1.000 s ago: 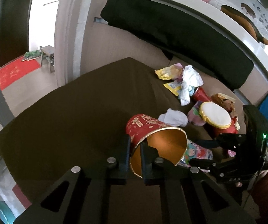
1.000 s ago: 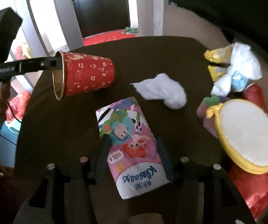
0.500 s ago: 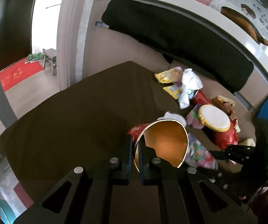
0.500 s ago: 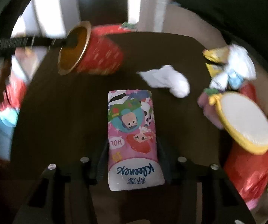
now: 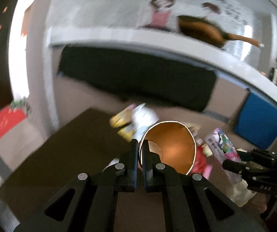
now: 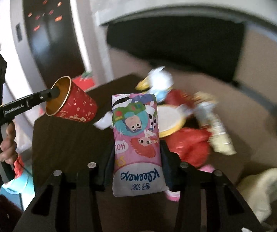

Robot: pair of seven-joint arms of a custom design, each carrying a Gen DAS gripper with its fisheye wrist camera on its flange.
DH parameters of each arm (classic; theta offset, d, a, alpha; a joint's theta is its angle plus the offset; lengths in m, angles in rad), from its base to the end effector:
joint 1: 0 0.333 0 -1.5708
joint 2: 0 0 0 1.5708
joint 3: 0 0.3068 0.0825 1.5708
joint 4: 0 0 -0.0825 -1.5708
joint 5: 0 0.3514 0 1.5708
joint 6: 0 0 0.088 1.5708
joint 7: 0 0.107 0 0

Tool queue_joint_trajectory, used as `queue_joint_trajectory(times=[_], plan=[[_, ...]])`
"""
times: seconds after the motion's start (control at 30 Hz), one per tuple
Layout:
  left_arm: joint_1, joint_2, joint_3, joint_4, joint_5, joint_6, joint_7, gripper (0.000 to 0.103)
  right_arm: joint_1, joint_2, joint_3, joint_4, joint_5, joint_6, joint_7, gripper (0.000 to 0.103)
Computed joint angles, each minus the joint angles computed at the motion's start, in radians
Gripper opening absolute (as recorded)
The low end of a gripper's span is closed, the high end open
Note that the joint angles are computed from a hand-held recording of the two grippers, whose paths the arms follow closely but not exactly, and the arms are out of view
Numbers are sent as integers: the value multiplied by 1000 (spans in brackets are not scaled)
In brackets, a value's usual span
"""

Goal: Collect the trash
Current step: 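Carry the cup and tissue pack over the bin and release both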

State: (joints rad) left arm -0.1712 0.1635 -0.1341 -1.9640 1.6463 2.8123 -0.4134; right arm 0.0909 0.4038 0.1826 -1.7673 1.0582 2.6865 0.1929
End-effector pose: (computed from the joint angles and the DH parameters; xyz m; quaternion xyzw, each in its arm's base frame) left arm 0.5409 -0.2179 0.4369 -0.6756 0.5349 -0.3778 0.3387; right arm 0.6392 0.1362 0.3909 -0.8341 0.3612 -0.1226 0.3984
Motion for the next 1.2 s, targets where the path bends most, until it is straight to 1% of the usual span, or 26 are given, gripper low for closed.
queue_joint_trajectory(times=[0.1,0.23,0.37,0.47,0.57,0.67,0.73,0.8,0.87,1.1,1.2], plan=[[-47,47,-24,109,17,-49,41,3,-45,-57,4,-31,104,34,-75,39],[-123,136,-28,271,26,-85,94,3,-79,-119,-30,-48,236,42,-157,39],[-195,228,-12,418,4,-77,141,3,-90,-154,-83,-49,324,92,-208,39],[-241,312,-4,538,-52,-54,219,3,-108,-165,-113,-41,383,123,-243,40],[-273,405,-10,663,-154,-31,353,4,-125,-167,-135,-36,425,146,-263,40],[-290,505,-36,791,-283,-13,515,3,-150,-161,-156,-31,447,134,-264,40],[-297,570,-58,874,-369,-10,621,3,-158,-162,-161,-38,469,141,-272,40],[-307,614,-65,926,-428,-5,681,4,-167,-155,-170,-37,463,139,-252,40],[-325,641,-55,957,-463,0,711,4,-174,-151,-172,-36,463,139,-247,40],[-356,784,-87,1134,-677,-52,950,4,-206,-112,-173,-18,458,143,-231,40],[-364,852,-101,1219,-767,-74,1054,4,-219,-89,-172,-7,438,134,-204,40]])
